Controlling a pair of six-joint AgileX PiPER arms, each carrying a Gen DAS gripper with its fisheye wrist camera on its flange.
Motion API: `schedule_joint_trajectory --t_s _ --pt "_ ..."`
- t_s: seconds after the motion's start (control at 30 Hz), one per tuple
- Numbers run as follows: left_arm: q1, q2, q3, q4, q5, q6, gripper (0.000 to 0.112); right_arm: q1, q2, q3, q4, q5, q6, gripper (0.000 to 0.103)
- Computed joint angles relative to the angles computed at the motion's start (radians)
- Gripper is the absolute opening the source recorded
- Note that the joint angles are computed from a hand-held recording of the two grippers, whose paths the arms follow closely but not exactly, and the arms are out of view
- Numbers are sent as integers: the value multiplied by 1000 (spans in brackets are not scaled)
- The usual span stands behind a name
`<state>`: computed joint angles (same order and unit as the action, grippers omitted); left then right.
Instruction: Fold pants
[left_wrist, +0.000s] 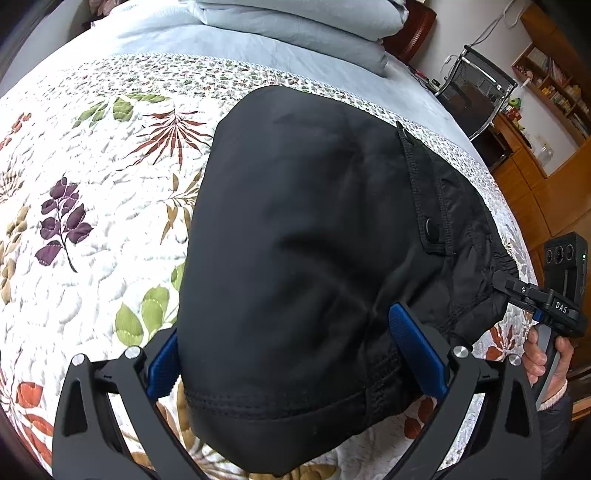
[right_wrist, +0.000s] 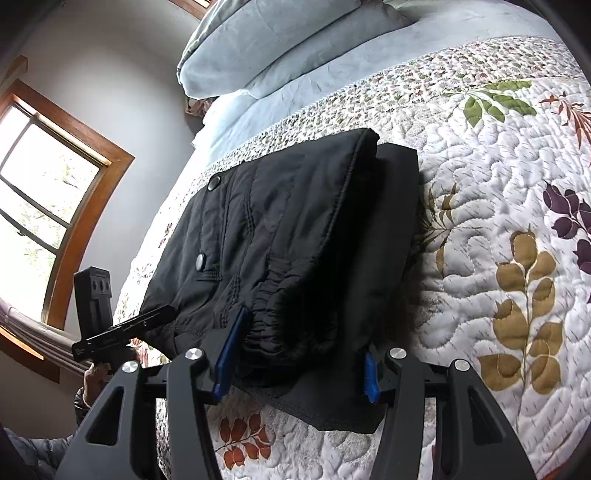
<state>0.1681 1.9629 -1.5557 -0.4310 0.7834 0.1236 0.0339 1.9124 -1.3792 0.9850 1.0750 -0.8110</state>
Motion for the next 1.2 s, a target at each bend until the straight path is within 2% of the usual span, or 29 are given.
schedule_joint_trajectory --t_s 0.3,0.6,0.8,0.97,1.2 --pt "-16 -13 50 4 -61 24 101 -2 -15 43 5 -21 -6 58" --pt "-38 -42 129 10 -154 35 101 7 35 4 14 -28 4 60" --pt "-38 -55 158 -1 -181 50 101 14 37 -2 12 -39 21 64" --pt "-38 -83 193 15 -206 57 101 6 33 16 25 -49 17 72" --pt "-51 -167 273 109 -256 10 100 -7 14 47 36 -55 6 73"
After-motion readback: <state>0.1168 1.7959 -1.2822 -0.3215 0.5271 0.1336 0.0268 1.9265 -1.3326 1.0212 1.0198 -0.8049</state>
